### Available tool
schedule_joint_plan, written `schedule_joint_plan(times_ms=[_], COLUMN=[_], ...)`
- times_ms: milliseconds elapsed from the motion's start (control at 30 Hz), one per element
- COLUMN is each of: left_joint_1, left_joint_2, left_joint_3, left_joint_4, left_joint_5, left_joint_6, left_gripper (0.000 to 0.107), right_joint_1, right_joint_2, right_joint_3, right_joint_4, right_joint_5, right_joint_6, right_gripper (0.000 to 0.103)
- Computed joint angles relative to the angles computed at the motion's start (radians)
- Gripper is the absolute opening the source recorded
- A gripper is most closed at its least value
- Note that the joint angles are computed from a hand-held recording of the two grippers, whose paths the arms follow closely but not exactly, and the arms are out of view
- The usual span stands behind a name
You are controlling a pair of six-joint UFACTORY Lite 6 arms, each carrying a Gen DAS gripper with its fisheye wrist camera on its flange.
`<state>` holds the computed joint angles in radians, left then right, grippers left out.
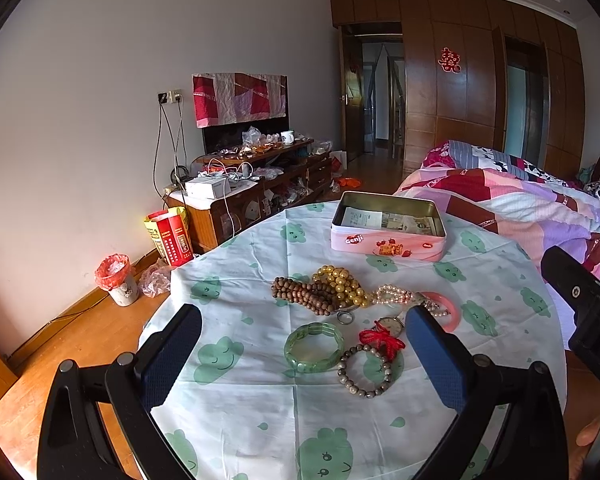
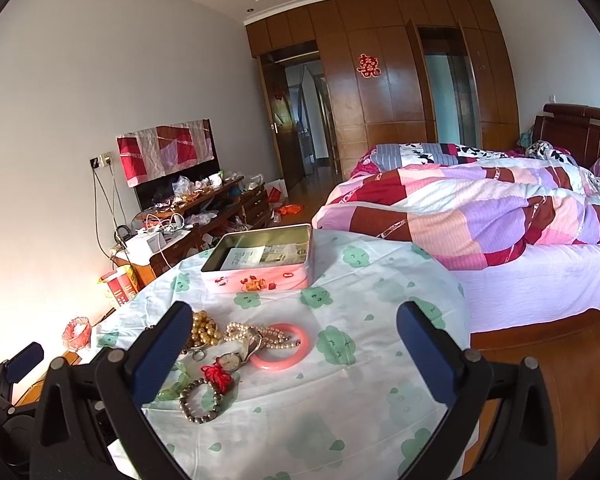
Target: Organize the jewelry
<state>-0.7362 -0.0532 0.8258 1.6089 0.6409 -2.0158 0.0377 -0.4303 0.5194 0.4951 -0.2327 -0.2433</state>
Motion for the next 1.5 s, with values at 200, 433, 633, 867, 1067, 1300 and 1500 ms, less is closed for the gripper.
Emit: schedule_joint_plan(times_ms=[200,433,633,867,1067,1300,1500], left_joint_1=[-0.003,0.0,-0.003,-0.003,-0.005,-0.005,-0.003], left_joint_2=[0.003,-0.004,0.0,-0.002,0.002,0.001,-0.001], left_joint_3=[-0.001,-0.005,-0.003,-0.003,0.0,-0.002,-0.005], left_joint_4=[0.005,0.005,0.004,0.002,0.001,0.001,-0.003], left_joint_5=[0.004,0.002,0.006,0.005,0.006,0.007,0.004], left_joint_6=[-0.007,-0.004,-0.006,-0.003,-0.003,-0.002,0.001], left_gripper=[0.102,0.102,0.102,0.102,0.102,0.102,0.102], right_joint_1=[-0.002,0.002,0.003,0.002,0.003,0.01,0.018], right_joint_2=[0.002,0.005,0.008,0.009,0.013,0.014,0.013], right_joint_3=[0.003,0.003,0.003,0.007,0.011,0.004,-0.001], right_joint_4=[-0.001,0.005,0.009,0.009,0.014,0.022,0.046], right_joint_5=[0.003,0.001,-0.002,0.002,0.005,-0.004,-0.008], right_joint_6=[0.0,-0.002,-0.006,-0.007,-0.01,-0.014,-0.033], right_gripper=[0.103,0.103,0.103,0.103,0.103,0.103,0.103])
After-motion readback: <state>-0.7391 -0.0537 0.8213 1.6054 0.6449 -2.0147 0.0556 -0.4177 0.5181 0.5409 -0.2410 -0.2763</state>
